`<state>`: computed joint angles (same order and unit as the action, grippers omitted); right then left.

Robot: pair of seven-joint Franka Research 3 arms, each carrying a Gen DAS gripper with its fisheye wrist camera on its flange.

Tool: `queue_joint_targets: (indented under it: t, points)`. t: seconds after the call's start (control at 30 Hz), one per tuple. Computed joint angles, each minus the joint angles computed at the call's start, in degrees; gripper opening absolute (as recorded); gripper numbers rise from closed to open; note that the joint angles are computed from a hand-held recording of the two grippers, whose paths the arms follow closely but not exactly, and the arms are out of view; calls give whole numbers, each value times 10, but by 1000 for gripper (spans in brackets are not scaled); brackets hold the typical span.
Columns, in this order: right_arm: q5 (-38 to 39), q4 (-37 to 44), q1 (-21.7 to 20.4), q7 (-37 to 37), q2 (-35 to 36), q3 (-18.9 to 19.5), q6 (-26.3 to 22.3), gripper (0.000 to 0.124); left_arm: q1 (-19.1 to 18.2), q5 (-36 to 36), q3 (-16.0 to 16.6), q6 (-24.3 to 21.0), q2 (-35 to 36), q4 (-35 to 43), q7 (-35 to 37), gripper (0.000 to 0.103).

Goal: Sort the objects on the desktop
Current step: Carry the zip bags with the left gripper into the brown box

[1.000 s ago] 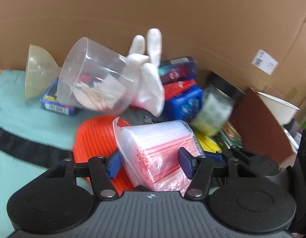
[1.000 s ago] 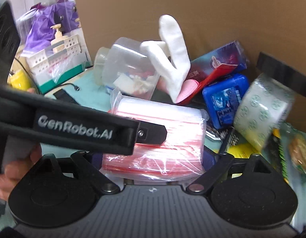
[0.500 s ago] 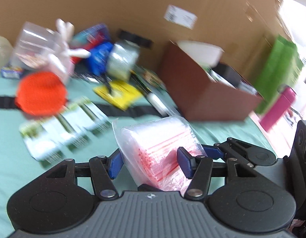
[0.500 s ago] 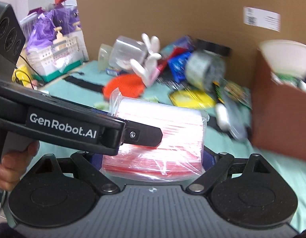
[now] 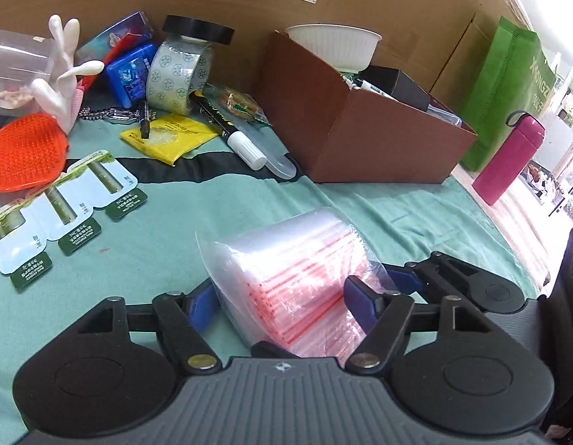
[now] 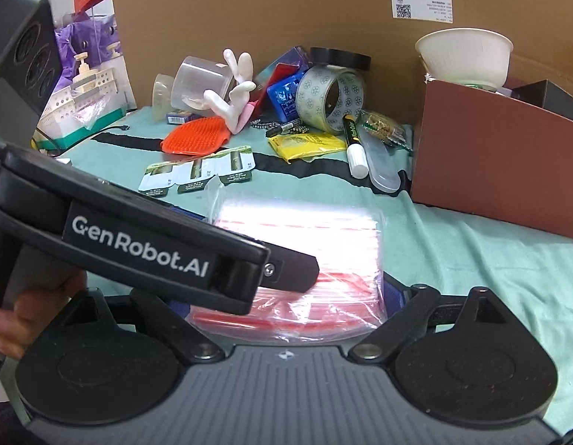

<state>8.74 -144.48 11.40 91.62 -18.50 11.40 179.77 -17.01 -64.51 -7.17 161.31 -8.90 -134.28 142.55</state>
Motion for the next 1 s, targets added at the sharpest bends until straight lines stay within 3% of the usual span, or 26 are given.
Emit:
queue_joint_targets:
  t: [0.17, 0.3, 0.47, 0.67, 0.77, 1.0]
  points:
    - [-3, -6, -16, 17, -9, 13, 4, 90, -11, 13, -4, 16, -14, -8, -12, 65]
    - [-2, -21, -21, 19, -37, 10, 5, 90, -29, -22, 5, 7, -27, 2, 15, 62]
    - [-22, -31, -98, 36, -78, 56, 35, 90, -49, -94, 1, 8, -20, 52, 109, 62]
    - [-28, -10, -203, 24, -94, 106, 73, 90, -41, -148, -26, 0, 30, 146, 186, 62]
    - [-22, 10, -231, 3, -79, 106, 89, 90, -30, -132, -45, -5, 75, 204, 181, 62]
    - [2, 71, -275, -27, -26, 95, 76, 90, -1, -6, -90, -38, 186, 333, 75, 61]
